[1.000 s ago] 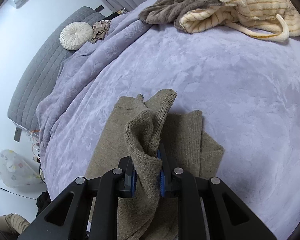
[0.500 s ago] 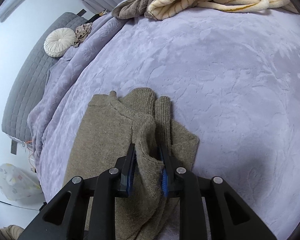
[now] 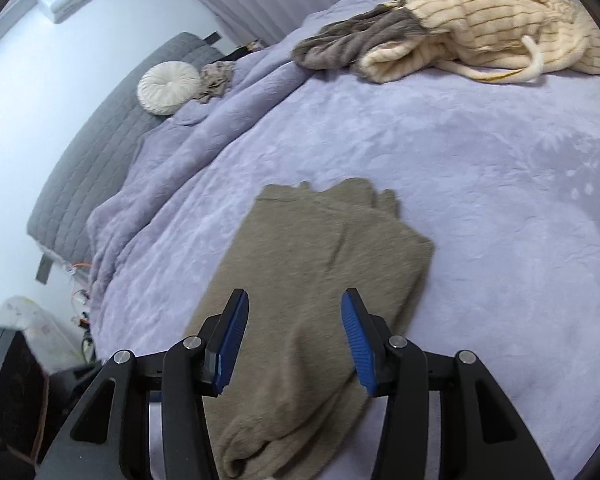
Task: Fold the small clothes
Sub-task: 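Move both open tools to the side edge of the folded sweater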
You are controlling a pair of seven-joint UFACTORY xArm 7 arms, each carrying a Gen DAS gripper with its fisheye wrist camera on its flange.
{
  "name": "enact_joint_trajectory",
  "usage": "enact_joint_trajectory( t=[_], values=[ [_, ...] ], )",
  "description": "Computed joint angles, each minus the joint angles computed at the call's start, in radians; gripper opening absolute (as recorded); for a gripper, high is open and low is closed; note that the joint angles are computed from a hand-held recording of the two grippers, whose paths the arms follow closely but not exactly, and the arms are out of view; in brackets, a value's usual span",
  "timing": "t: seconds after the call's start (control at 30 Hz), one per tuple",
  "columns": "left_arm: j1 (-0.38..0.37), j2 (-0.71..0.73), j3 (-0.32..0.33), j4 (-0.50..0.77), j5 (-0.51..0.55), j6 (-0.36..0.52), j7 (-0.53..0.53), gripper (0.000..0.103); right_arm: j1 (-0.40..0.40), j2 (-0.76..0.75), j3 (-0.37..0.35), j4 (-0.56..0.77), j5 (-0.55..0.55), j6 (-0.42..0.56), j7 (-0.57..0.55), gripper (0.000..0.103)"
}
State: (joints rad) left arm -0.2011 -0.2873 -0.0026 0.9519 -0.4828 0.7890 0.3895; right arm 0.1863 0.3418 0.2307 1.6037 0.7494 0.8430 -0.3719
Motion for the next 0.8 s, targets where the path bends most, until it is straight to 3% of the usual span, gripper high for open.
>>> enact_joint_trajectory(
  t=[0.03, 0.07, 0.1, 0.13, 0.17, 0.27, 0.33, 0.4, 0.5, 0.57, 0.67, 0.73, 0.77, 0.8],
  values=[
    [-0.04, 0.007, 0.061, 0.009, -0.046, 0.012, 0.017, 0.088, 0.003, 0.023, 0.007, 0.019, 0.004, 0.023, 0.003, 0.052],
    [-0.047, 0.011, 0.081, 0.01, -0.051, 0.002, 0.01, 0.088, 0.015, 0.042, 0.006, 0.032, -0.014, 0.031, 0.02, 0.052],
    [-0.019, 0.026, 0.058, 0.003, -0.014, -0.038, -0.028, 0.088, 0.023, 0.06, 0.007, 0.045, -0.06, 0.03, 0.054, 0.052],
    [0.049, 0.056, -0.006, 0.012, 0.066, -0.05, -0.102, 0.088, 0.066, 0.083, -0.034, 0.063, -0.148, 0.024, 0.121, 0.052],
    [0.076, 0.092, -0.03, 0.035, 0.124, -0.037, -0.154, 0.088, 0.093, 0.1, -0.065, 0.072, -0.215, 0.023, 0.182, 0.052],
    [0.085, 0.168, -0.057, 0.048, 0.287, -0.027, -0.265, 0.088, 0.051, 0.113, -0.038, 0.057, -0.214, -0.005, 0.239, 0.041],
    [0.076, 0.142, -0.07, 0.006, 0.351, -0.067, -0.293, 0.088, 0.058, 0.068, -0.044, 0.016, -0.246, -0.044, 0.288, 0.042],
    [0.06, 0.103, -0.052, -0.016, 0.297, -0.064, -0.245, 0.088, 0.078, -0.019, -0.047, -0.066, -0.315, -0.091, 0.291, 0.042],
    [0.046, 0.049, -0.01, -0.034, 0.177, -0.039, -0.166, 0.088, 0.086, -0.172, -0.024, -0.227, -0.326, -0.13, 0.206, 0.042],
    [0.055, 0.046, -0.008, -0.033, 0.182, -0.046, -0.168, 0.088, 0.108, -0.262, -0.022, -0.325, -0.335, -0.158, 0.175, 0.042],
    [0.067, 0.104, 0.008, 0.019, 0.156, -0.005, -0.151, 0.088, 0.147, -0.335, -0.025, -0.425, -0.349, -0.206, 0.215, 0.042],
    [0.08, 0.141, -0.011, 0.027, 0.197, -0.043, -0.178, 0.088, 0.166, -0.336, -0.027, -0.454, -0.346, -0.235, 0.243, 0.041],
    [0.086, 0.146, -0.02, 0.017, 0.226, -0.064, -0.198, 0.088, 0.172, -0.335, -0.029, -0.469, -0.367, -0.25, 0.274, 0.039],
    [0.088, 0.144, -0.019, 0.009, 0.222, -0.065, -0.199, 0.088, 0.177, -0.33, -0.031, -0.481, -0.41, -0.264, 0.322, 0.02]
  ],
)
